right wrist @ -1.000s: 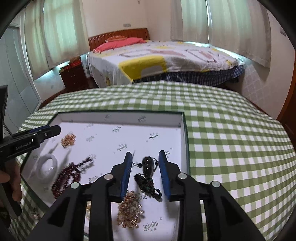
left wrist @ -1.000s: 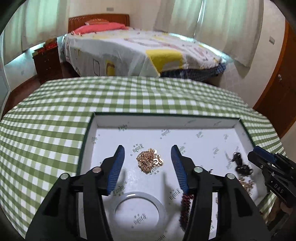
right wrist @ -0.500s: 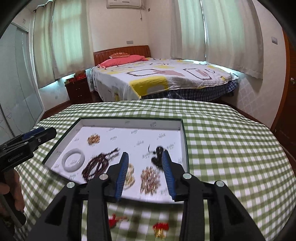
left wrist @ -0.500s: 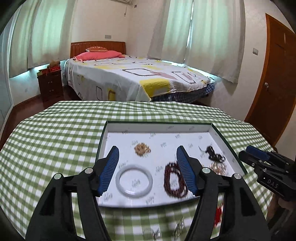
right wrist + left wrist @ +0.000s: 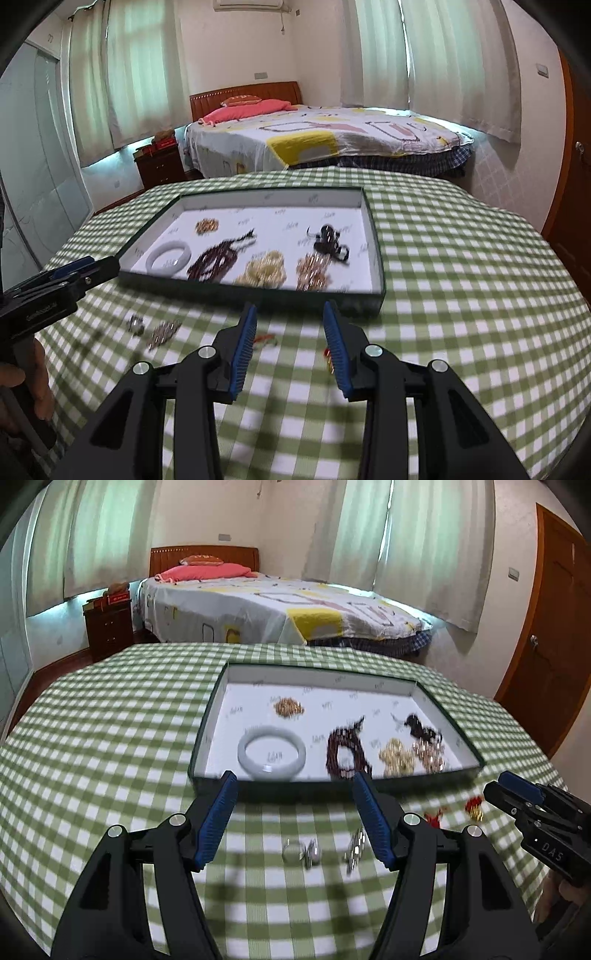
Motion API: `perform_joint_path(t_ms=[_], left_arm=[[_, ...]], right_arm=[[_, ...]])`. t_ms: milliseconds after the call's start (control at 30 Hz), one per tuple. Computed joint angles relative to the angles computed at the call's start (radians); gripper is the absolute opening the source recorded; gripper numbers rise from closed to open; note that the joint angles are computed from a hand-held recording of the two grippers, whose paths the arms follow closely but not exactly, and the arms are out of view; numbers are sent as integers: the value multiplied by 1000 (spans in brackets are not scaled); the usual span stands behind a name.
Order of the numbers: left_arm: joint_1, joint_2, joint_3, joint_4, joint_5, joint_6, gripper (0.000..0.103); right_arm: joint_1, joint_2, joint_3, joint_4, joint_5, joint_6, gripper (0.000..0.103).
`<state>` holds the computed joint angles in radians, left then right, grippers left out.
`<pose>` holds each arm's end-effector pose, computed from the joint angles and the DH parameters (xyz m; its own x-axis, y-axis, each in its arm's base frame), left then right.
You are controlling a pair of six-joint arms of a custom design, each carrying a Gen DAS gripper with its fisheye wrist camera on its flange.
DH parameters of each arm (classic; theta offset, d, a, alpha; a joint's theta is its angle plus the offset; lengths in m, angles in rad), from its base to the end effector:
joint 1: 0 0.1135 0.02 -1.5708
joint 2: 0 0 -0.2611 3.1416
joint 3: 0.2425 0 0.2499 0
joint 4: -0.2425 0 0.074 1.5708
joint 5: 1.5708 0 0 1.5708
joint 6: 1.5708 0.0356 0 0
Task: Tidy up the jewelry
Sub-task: 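Move the left tool to the silver pearl ring while the right tool approaches the red tassel charm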
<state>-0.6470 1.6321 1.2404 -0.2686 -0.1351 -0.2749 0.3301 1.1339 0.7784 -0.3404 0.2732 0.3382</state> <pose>0.2977 -0.2189 0.2699 -0.6101 0.1238 -0.7826 0.3604 0.9230 -0.1349 0.2310 0.0690 0.2525 -0.6107 0.1285 -0.7814 0.0916 0.9916 0.0915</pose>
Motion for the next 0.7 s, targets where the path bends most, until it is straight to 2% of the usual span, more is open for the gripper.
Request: perform_joint_path(t_ms=[200, 433, 567, 700], left_arm=[[-14, -17, -73, 7, 0, -18, 63], [-22, 14, -64, -11, 3, -23, 63], [-25, 30, -48, -28, 8, -21, 56], [-29, 59, -17, -49, 21, -15, 45]], right_arm=[[48, -30, -48, -10, 18, 29, 38], [48, -20, -71, 4, -3, 43, 38], [54, -19, -77, 7, -5, 51, 38], [59, -13, -80, 10, -8, 57, 38]])
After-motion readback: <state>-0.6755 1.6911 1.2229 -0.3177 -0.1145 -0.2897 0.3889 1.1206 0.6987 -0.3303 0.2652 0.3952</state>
